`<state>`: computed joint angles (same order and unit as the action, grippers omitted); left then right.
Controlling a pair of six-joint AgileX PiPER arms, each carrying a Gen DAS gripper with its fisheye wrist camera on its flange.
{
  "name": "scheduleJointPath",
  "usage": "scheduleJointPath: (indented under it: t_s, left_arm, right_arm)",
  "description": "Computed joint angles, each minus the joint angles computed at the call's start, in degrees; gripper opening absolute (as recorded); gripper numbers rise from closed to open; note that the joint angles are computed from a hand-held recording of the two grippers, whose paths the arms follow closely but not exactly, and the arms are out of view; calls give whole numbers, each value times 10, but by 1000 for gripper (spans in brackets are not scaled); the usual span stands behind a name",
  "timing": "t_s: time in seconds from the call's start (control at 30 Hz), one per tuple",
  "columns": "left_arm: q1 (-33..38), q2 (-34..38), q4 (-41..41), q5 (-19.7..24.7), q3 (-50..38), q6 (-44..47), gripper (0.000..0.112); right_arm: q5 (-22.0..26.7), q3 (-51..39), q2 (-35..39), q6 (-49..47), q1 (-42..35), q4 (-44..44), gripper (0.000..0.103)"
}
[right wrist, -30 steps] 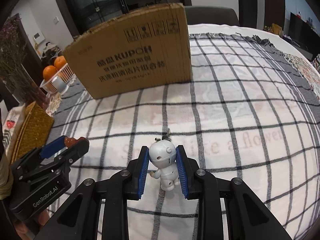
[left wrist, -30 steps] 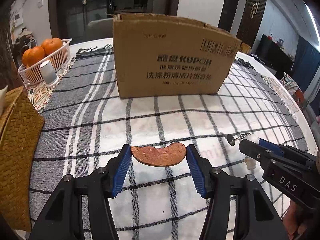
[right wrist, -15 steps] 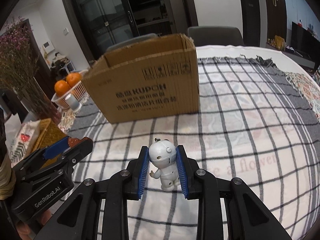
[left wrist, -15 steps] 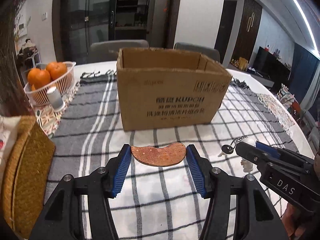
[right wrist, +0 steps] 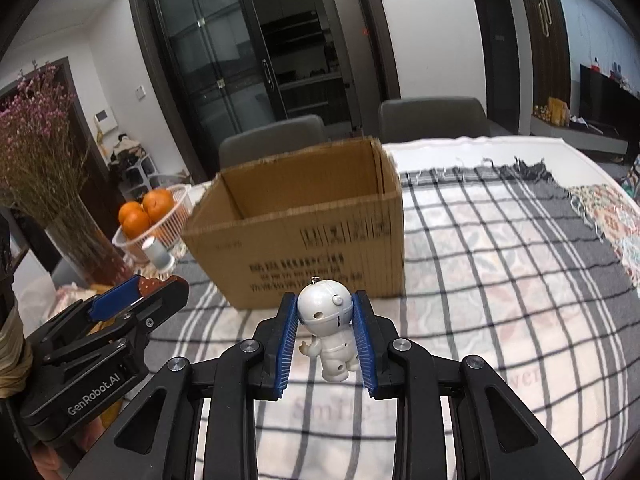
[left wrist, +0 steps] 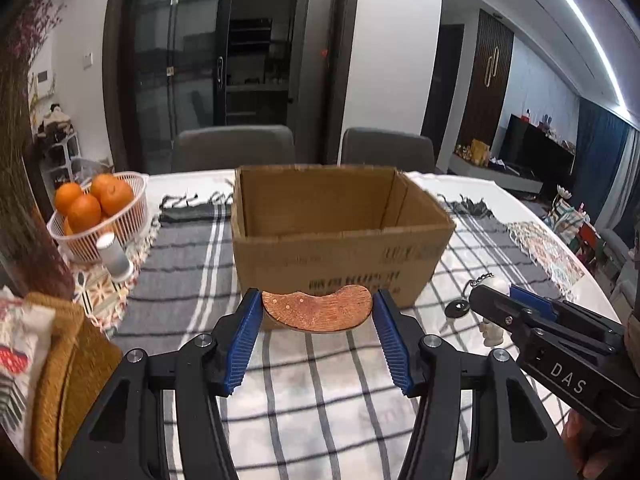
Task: Organize rigid objects
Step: 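Carry the orange piece with the left tool while the right tool carries the robot keychain into the box, then open the left tool dropping the orange piece in the box while the right tool releases the keychain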
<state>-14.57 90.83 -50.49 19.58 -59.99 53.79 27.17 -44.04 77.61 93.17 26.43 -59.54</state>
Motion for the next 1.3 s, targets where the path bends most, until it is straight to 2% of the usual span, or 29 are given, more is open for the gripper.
scheduleJointPath:
  t_s: [0.23,0.43,0.73,0.93,1.07,1.3]
  left_arm:
    - [4,21,20,15,-59,-31,56]
    - [8,46,68,36,-121,-84,56]
    - [-4,90,157,67,-220,-163,56]
    - [-16,136,228,110,-313,-233,56]
    - [-21,184,275,161,-396,-285,56]
    - [-28,279,339,258,-542,-355,56]
  right_arm:
    - [2,-40,4,-18,-19,-7,29]
    - [-3,-83,21,-37,-30,-13,29]
    - [-26,-144,53,-133,-66,45,29]
    - [-42,-201,86,-271,-108,157,29]
    - [-37,-248,116,-381,-134,250,29]
    - [17,-350,187,-586,-174,423,29]
